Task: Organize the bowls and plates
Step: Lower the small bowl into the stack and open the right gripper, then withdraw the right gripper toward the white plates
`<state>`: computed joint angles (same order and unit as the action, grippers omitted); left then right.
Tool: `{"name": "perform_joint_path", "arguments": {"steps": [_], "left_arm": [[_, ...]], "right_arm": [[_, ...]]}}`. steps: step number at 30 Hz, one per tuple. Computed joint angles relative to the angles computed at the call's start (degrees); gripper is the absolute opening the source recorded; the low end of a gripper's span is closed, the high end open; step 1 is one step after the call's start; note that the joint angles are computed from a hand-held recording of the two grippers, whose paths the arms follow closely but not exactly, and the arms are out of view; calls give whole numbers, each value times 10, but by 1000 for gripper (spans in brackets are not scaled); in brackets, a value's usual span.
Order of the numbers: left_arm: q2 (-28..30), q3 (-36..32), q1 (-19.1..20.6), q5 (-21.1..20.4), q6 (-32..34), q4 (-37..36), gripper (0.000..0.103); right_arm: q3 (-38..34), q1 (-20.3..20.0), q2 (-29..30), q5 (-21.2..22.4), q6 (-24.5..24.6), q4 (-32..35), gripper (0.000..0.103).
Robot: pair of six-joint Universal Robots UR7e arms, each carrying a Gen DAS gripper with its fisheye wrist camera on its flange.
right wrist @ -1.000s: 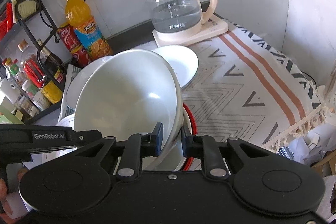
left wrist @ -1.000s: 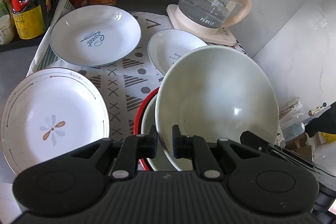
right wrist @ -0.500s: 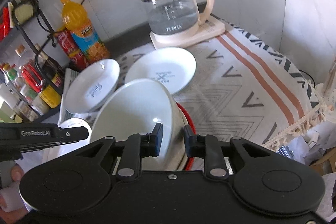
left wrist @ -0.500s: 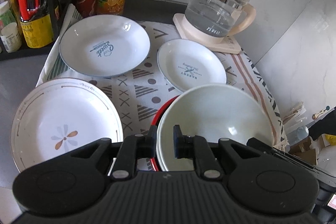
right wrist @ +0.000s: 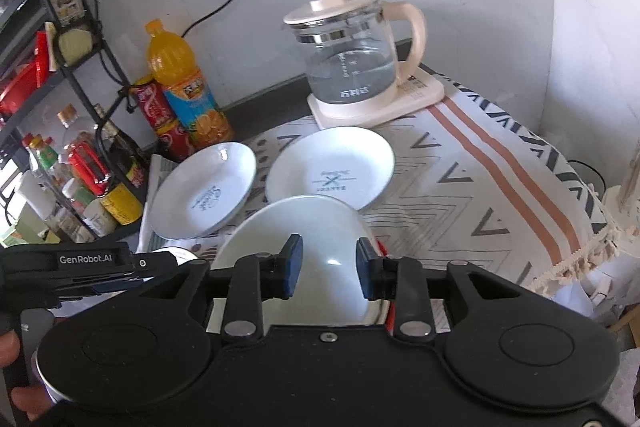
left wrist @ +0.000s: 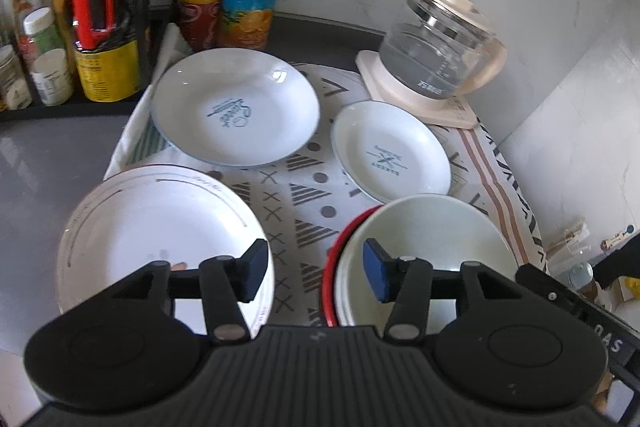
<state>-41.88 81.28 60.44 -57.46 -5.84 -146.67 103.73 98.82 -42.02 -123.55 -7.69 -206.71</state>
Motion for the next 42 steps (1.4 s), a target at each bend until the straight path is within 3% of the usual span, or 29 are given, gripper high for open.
{"name": "perform_joint_path", "arguments": {"steps": [6,11,14,24,32,42], "left_arm": [[-16,14,5,16,-1,-18,65],[-31,28,10,23,-2,-22,67],[-38,35,13,27,-5,-23,67],[-46,43,18,27,-13,-30,68],[-45,33,26,33,-13,-36,76],[-52,26,41,55,-30,-38,77]], "right_arm": [[3,0,10,-1,18,8,40],[14,-1,13,-8,41,12,65],[17,-1,12,-12,53,25,71],[-6,11,20,-2,18,24,79],[-52,19,43,19,-8,60,83],[-101,24,69,54,-35,117,83]]}}
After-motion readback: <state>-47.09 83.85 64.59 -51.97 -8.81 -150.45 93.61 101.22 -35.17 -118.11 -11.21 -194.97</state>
